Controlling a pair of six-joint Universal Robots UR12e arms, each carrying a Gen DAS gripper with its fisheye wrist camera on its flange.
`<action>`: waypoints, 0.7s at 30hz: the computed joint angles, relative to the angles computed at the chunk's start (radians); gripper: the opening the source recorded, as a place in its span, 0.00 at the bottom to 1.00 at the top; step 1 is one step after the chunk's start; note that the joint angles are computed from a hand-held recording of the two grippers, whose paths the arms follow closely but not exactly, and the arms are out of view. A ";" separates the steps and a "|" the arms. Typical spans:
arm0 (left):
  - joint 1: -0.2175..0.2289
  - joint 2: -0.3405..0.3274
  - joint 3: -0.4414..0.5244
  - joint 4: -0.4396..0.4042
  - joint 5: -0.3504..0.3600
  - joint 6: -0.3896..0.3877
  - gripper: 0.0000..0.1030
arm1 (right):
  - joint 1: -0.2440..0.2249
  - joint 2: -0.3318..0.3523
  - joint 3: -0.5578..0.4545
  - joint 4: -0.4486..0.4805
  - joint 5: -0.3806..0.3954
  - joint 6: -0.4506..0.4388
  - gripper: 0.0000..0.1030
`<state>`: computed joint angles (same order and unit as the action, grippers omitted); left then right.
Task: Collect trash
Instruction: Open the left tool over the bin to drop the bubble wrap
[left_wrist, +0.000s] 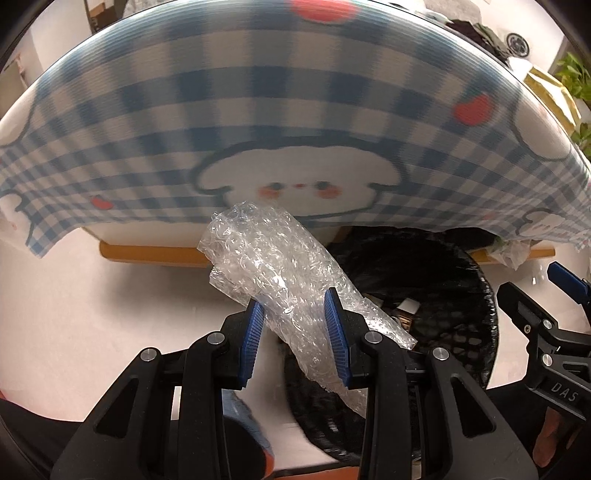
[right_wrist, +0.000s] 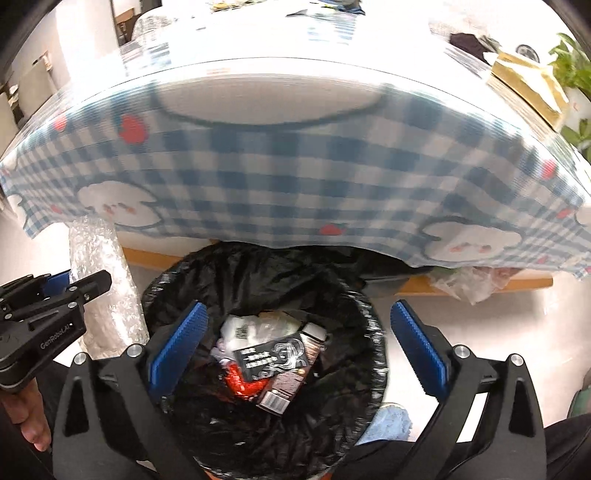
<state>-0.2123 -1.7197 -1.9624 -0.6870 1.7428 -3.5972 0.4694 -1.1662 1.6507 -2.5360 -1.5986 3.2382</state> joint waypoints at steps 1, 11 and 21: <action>-0.006 -0.008 0.008 0.001 -0.005 0.004 0.32 | -0.004 -0.002 0.003 0.000 -0.005 0.005 0.93; -0.062 -0.074 0.075 -0.014 -0.019 0.003 0.32 | -0.061 -0.040 0.056 0.002 -0.029 0.054 0.93; -0.090 -0.111 0.111 -0.035 -0.012 0.014 0.42 | -0.090 -0.059 0.085 -0.007 -0.032 0.080 0.93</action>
